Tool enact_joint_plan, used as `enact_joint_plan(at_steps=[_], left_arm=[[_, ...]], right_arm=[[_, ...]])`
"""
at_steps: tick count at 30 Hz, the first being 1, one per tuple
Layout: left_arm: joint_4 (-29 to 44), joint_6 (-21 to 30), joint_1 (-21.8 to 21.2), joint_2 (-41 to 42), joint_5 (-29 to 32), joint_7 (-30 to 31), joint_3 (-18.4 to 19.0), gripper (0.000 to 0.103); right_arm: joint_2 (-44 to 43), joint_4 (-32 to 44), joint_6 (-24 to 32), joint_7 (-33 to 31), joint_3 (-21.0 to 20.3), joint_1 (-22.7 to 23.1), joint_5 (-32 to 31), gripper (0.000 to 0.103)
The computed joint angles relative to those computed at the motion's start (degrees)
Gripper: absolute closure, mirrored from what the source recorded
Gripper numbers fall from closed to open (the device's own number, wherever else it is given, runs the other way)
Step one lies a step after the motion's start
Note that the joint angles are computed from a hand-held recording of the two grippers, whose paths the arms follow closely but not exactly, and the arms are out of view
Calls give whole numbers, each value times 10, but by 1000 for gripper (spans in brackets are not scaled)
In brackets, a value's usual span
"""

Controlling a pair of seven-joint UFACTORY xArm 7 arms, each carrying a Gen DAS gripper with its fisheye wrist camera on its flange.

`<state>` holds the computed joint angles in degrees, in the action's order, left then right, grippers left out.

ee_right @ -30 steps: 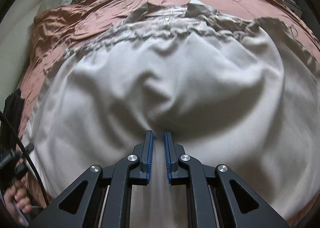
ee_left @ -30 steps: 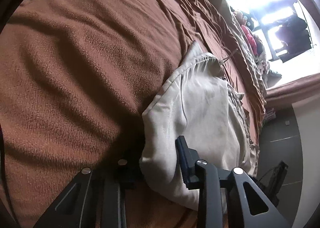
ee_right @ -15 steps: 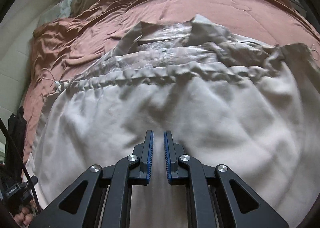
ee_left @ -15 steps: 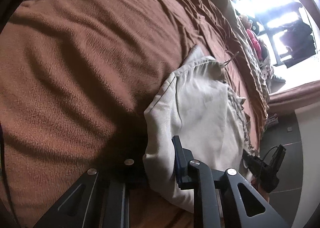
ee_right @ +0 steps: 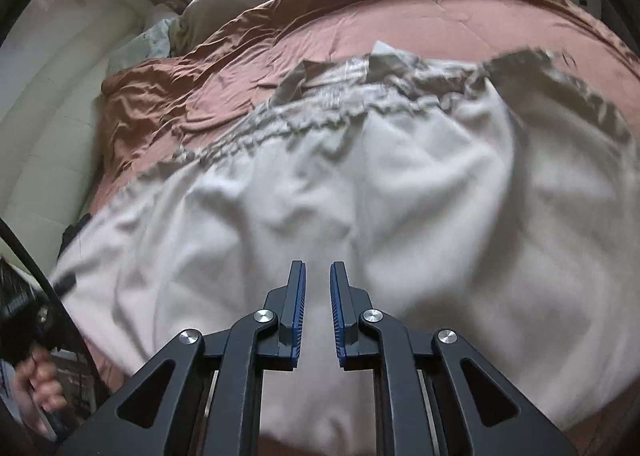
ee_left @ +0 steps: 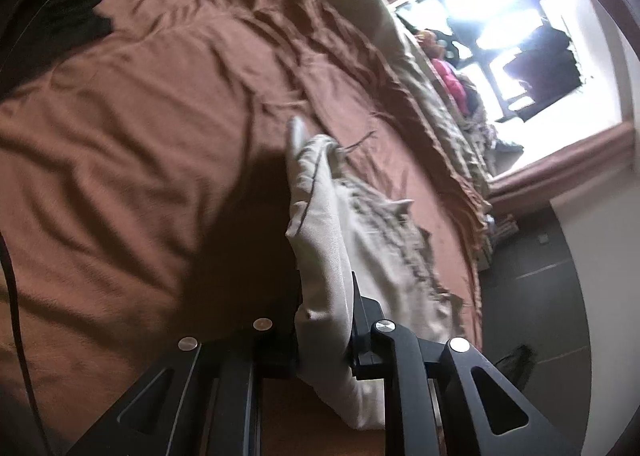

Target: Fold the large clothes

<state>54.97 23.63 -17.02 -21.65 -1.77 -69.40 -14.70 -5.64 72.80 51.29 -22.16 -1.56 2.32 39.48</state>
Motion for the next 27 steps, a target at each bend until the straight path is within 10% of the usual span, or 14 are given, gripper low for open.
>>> enact_joint_plan(at_steps=[12, 27], left_arm=[[201, 32, -20, 111, 69, 33, -22, 86], [569, 134, -163, 352, 137, 98, 5, 87]], right_arm=[[-89, -118, 28, -15, -19, 15, 13, 93], [-144, -117, 66, -11, -90, 0, 74, 93]])
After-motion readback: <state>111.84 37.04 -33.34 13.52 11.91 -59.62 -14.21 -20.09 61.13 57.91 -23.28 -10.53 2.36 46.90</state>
